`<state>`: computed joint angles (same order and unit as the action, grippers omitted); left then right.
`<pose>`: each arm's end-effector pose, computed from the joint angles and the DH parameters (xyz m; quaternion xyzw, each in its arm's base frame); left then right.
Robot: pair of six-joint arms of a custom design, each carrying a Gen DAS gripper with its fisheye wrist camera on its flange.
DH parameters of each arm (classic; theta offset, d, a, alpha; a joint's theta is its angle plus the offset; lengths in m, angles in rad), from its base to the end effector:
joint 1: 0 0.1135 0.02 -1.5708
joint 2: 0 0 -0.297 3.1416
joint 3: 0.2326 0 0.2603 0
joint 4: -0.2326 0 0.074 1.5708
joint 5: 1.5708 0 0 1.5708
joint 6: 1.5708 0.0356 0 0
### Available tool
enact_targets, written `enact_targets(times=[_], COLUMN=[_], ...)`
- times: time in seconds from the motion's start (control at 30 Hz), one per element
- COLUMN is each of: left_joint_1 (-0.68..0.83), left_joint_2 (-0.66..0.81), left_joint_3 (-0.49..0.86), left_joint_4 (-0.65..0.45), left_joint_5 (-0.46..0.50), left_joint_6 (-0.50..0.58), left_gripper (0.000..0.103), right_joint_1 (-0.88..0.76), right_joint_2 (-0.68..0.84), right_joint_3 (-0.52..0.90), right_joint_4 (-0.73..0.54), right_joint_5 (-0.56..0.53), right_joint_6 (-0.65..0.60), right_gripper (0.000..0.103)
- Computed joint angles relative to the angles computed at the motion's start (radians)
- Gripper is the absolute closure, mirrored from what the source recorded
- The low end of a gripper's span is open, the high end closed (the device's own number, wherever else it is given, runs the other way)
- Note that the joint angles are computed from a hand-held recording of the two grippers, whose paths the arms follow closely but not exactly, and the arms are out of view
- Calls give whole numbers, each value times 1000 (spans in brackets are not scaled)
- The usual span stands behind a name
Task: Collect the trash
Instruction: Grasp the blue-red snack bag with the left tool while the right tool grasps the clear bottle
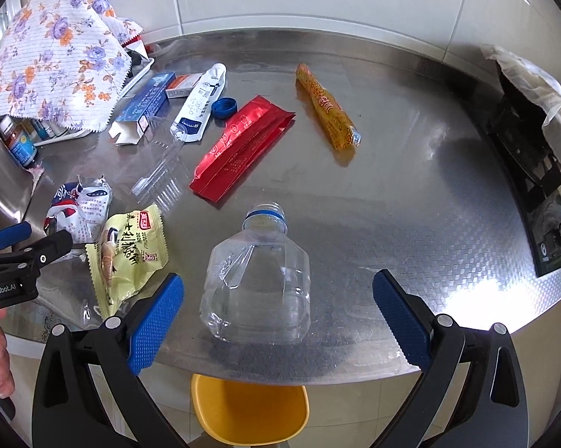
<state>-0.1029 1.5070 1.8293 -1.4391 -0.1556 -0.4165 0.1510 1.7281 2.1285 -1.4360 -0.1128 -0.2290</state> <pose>0.2693 -0.0223 0.4489 -0.1690 0.9568 0.0156 0.2363 0.3278 0.0539 0.4667 -0.1965 0.9427 0.0440 0.2659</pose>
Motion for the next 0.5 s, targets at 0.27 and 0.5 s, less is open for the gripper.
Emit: enact_targets(times=[0.27,0.5], left_joint_1=[29,58], left_joint_2=[47,82], left_joint_3=[13,13], left_joint_4=[29,55], left_joint_5=[45,89], left_joint_6=[32,56], left_gripper=[5,10], right_joint_1=[11,19], right_joint_2=[38,63], right_joint_3=[-9,-41], right_joint_4=[12,17], right_joint_5=[-12,-23], right_joint_6=[7,19], right_gripper=[15,36])
